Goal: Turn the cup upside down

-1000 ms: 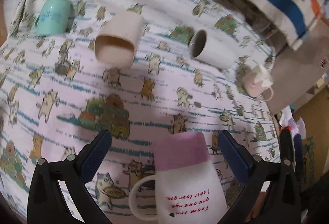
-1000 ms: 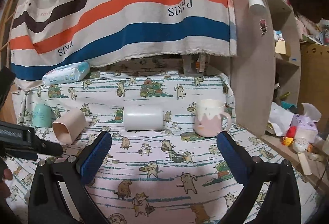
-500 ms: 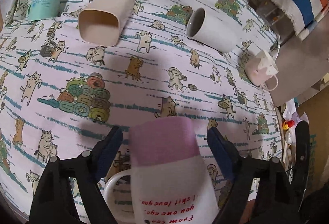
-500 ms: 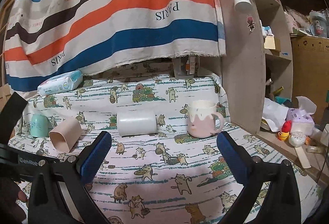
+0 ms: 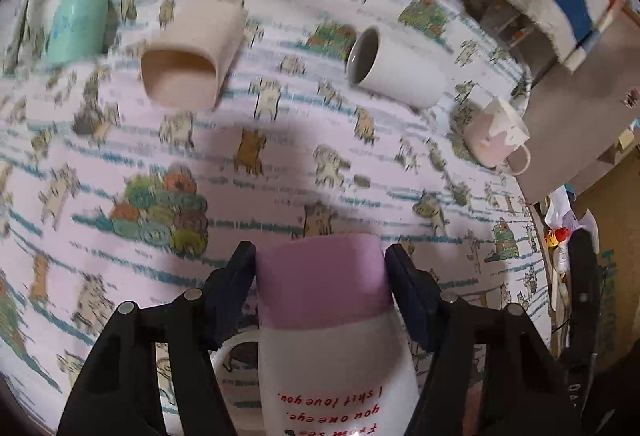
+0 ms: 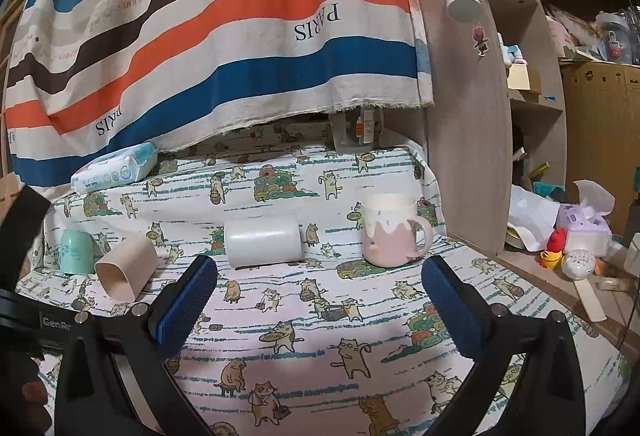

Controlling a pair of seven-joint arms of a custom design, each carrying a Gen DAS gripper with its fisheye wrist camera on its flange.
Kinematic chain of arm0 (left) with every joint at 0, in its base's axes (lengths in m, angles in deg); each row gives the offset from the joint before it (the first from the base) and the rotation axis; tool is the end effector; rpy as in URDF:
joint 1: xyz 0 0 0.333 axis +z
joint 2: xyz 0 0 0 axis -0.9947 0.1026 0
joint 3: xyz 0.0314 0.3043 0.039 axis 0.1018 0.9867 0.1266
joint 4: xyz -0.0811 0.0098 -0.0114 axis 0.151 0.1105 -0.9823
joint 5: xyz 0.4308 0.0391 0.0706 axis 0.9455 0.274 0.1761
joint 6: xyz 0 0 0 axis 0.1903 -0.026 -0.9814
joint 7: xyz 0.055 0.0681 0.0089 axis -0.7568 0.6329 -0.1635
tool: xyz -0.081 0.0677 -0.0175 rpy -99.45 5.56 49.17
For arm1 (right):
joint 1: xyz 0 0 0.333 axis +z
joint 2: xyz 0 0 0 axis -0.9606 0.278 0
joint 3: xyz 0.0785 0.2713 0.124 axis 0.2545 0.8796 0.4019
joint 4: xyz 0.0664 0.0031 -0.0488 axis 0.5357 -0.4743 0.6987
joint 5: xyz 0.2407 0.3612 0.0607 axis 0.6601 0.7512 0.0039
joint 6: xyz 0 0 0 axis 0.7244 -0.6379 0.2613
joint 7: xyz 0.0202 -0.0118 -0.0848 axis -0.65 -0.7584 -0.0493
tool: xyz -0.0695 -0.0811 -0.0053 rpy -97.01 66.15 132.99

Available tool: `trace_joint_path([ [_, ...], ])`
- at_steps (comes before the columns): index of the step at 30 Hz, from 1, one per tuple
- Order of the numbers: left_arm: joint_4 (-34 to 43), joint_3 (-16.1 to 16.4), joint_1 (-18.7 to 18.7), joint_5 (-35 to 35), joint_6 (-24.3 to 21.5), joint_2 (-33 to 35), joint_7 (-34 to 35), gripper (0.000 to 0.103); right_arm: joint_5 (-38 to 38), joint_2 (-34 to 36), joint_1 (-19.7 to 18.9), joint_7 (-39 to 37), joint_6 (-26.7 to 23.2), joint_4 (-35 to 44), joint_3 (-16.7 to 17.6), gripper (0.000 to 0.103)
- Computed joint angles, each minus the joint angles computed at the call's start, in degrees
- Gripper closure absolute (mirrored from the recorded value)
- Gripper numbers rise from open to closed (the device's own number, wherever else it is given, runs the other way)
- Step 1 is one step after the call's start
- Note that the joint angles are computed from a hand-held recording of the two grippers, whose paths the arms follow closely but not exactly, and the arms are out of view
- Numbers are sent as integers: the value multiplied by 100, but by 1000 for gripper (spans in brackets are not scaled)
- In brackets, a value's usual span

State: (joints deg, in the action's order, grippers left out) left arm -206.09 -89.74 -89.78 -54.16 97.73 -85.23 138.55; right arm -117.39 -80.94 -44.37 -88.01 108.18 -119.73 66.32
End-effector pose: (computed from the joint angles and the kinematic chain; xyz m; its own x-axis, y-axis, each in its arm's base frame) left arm 0.5202 -0.0967 0.3007 -0.4176 -0.8433 0.3383 -0.8365 0.2114 -0.5055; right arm 0.3478 0.2522 0.2903 -0.5447 -0.8346 -0.0827 -0.1425 0.1892 -0.9716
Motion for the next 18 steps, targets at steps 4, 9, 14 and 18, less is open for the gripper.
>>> trace_joint_path([
  [4, -68, 19, -90, -717, 276, -234, 735, 38, 26, -8, -3, -19, 34, -2, -18, 0],
  [9, 18, 26, -190, -1114, 641, -204, 1146, 39, 46, -6, -28, -56, 86, 3, -32, 0],
  [14, 66, 73, -161, -1561, 424, -217, 1659, 39, 39, 1, -42, -54, 91, 12, -34, 0],
  [18, 82, 99, -131, -1797, 205, -261, 1945, 39, 23, -15, -51, -57, 129, 0, -40, 0],
])
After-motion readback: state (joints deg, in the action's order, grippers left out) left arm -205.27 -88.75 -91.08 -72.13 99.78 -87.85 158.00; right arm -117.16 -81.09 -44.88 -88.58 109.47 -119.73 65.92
